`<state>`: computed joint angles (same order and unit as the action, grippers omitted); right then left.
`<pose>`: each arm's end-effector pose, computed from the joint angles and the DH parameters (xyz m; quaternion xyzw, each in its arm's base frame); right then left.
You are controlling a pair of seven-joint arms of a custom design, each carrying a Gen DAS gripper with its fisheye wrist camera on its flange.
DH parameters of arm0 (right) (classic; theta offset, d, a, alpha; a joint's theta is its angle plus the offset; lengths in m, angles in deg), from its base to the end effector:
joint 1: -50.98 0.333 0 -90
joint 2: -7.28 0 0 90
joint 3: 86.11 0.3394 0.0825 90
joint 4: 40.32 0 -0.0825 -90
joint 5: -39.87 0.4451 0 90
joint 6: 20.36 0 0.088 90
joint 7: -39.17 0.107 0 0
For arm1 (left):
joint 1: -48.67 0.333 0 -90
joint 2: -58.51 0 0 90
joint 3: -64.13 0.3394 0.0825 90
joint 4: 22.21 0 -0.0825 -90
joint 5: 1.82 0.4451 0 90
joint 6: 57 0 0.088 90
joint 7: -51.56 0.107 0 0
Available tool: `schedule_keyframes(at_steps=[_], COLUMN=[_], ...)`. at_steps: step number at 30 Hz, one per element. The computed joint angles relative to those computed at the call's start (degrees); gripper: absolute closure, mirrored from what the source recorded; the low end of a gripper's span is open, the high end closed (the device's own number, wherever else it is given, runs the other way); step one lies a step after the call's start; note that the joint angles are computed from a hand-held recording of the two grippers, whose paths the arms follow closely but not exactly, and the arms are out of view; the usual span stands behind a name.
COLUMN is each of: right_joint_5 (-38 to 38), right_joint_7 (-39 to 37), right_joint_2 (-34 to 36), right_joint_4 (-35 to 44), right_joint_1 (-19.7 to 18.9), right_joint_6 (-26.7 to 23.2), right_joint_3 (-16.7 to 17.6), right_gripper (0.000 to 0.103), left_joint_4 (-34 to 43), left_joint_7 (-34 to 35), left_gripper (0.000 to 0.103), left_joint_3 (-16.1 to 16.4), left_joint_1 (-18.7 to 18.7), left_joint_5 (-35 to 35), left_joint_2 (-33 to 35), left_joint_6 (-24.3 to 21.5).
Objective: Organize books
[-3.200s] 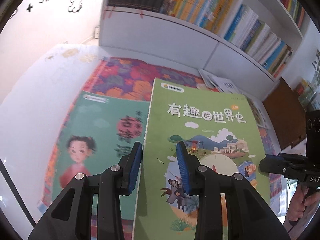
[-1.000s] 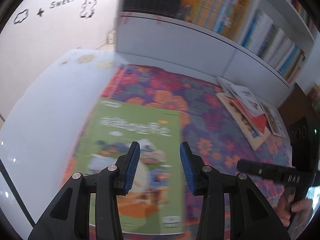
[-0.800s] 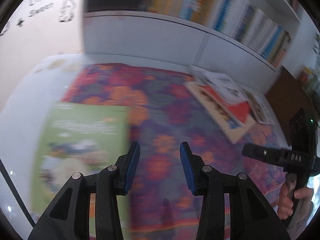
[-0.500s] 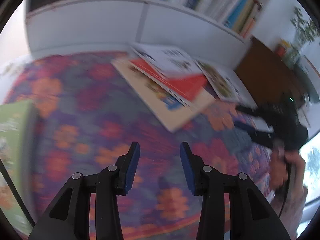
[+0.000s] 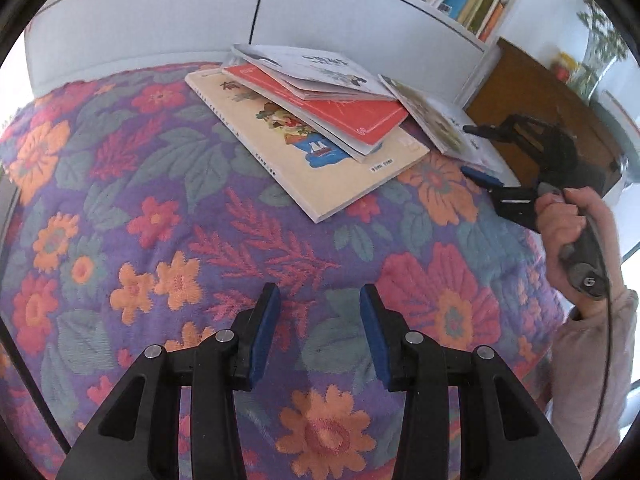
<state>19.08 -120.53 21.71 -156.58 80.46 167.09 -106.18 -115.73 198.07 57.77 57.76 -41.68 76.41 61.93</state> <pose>0.6697 0.1631 0.4301 -0.1103 0.8717 0.0229 0.4768 0.7331 0.0105 0.4637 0.4307 -0.8400 0.3289 0.0274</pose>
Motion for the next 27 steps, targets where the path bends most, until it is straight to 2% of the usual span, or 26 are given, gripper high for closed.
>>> schedule_keyframes(at_steps=[2, 5, 7, 9, 10, 12, 14, 16, 22, 24, 25, 27], right_joint_5=[-0.15, -1.93, -3.00, -4.36, -5.34, -7.95, -10.85, -12.88, -20.17, -23.07, -25.91, -31.87], right_joint_7=[1.54, 4.52, 5.49, 7.01, 6.97, 5.31, 5.75, 6.32, 9.02, 10.79, 14.72, 23.80], right_joint_2=[1.26, 2.60, 3.80, 5.55, 5.65, 5.09, 5.30, 5.24, 5.52, 5.84, 6.17, 6.73], right_joint_4=[1.24, 1.63, 2.93, 3.45, 3.35, 4.09, 5.36, 6.20, 8.50, 9.23, 9.10, 7.97], right_joint_1=[6.39, 14.01, 15.55, 20.86, 22.04, 21.45, 23.01, 23.02, 23.10, 23.40, 25.29, 28.24], right_joint_6=[-0.86, -0.97, -1.45, -1.06, -1.53, -4.43, -7.89, -9.97, -14.21, -15.88, -16.71, -13.71], right_joint_3=[-6.55, -14.82, -16.74, -22.80, -24.07, -23.11, -24.34, -24.10, -23.95, -24.21, -26.22, -30.53], right_gripper=[0.054, 0.054, 0.055, 0.056, 0.057, 0.057, 0.057, 0.057, 0.057, 0.065, 0.074, 0.082], left_joint_4=[-0.10, -0.45, -0.26, -0.41, -0.55, -1.42, -2.41, -2.75, -1.51, -1.04, -0.84, -0.78], left_joint_7=[0.80, 1.15, 0.86, 0.92, 1.17, 1.88, 2.91, 3.45, 2.56, 2.25, 2.12, 2.01], left_gripper=[0.064, 0.064, 0.063, 0.063, 0.063, 0.063, 0.063, 0.063, 0.063, 0.063, 0.063, 0.063], left_joint_3=[-0.15, -0.18, -0.14, -0.20, -0.25, -0.30, -0.31, -0.28, -0.16, -0.15, -0.16, -0.21], left_joint_1=[0.32, 0.29, 0.33, 0.29, 0.25, 0.08, -0.14, -0.24, 0.18, 0.31, 0.37, 0.43], left_joint_5=[-0.91, -1.20, -1.32, -1.54, -1.62, -1.69, -1.59, -1.64, -2.34, -2.51, -2.55, -2.66], left_joint_2=[0.08, -0.14, -0.03, 0.00, -0.01, -0.53, -1.15, -1.34, -0.56, -0.22, -0.08, -0.04], left_joint_6=[0.09, 0.40, 0.10, 0.35, 0.67, 1.79, 3.03, 3.52, 1.31, 0.79, 0.60, 0.48])
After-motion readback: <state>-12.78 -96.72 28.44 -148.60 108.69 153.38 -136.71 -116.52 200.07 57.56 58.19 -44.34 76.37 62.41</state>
